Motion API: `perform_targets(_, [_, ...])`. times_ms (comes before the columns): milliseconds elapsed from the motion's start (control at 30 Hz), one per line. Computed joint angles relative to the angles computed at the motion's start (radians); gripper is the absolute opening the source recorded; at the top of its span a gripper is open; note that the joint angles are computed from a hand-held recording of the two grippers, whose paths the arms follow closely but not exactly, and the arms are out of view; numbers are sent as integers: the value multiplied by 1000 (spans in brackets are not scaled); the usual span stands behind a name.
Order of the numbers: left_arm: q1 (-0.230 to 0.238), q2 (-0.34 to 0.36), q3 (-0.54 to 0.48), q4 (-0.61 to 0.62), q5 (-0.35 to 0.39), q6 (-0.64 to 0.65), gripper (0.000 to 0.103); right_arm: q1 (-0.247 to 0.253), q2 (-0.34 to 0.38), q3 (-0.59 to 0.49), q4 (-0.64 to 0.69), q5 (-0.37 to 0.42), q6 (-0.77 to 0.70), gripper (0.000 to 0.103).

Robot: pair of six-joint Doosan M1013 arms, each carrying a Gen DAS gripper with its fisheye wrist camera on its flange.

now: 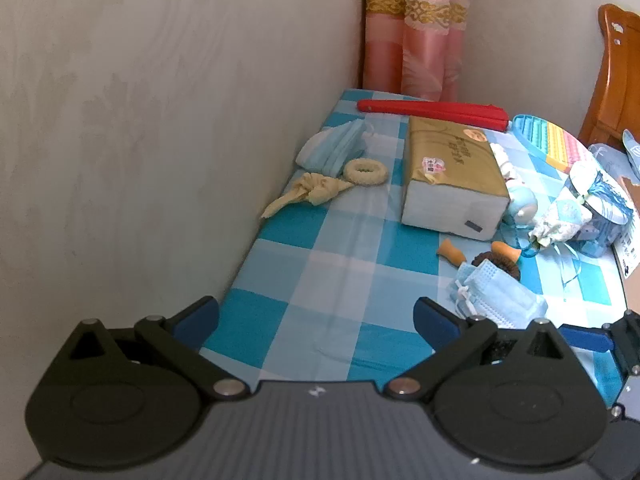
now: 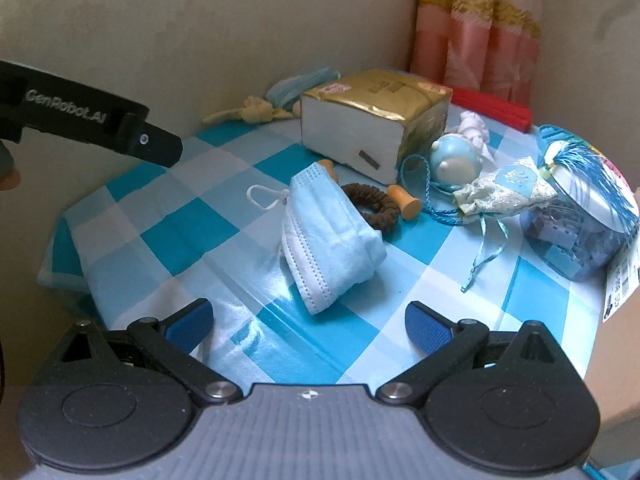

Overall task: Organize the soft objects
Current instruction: 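Move the right gripper to the blue face mask and close on it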

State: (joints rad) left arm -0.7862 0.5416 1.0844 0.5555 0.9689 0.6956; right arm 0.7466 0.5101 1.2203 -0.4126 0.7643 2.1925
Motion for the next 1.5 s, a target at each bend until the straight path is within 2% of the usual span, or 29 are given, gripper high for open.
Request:
perform_targets(67, [1,1,-1,-6,-1,2,102,5,-6,16,-33,-20,31,103])
perform_targets(167, [3,2,-2,-13,-4,2,102,5,-1,2,-18,-1,19,103])
perform_targets(333, [5,4,-2,-20,-5,0,102,9,-12,32,-64,-44,64,103])
perform_targets(533, [7,7,-4,-25,-5,-1,102,10,-13,33,-62,-42,63,103])
perform_targets(667, [6,7,-4,-20,-2,-1,102,11,-1,1,-42,9,34,103])
perform_targets(767, [7,5,-2,-16,-6,-4,102,25,5,-10,-158,17,57,103])
perform_targets(900, [9,7,-4,-19,-8,-6,102,19,26,-50,-171,21,25,102])
perform_targets(1167, [12,9,-5,-22,-2,-7,102,3,58,-103,-82,48,-35,79])
perform_targets(1333, [12,11,-7,-28,-4,5,102,4,70,-122,-80,99,-11,58])
perform_targets(1400, [10,11,-7,-26,-6,7,102,4,65,-118,-75,106,2,53])
perform_targets(1500, [8,10,-6,-29,-10,13,102,7,53,-106,-89,117,31,51])
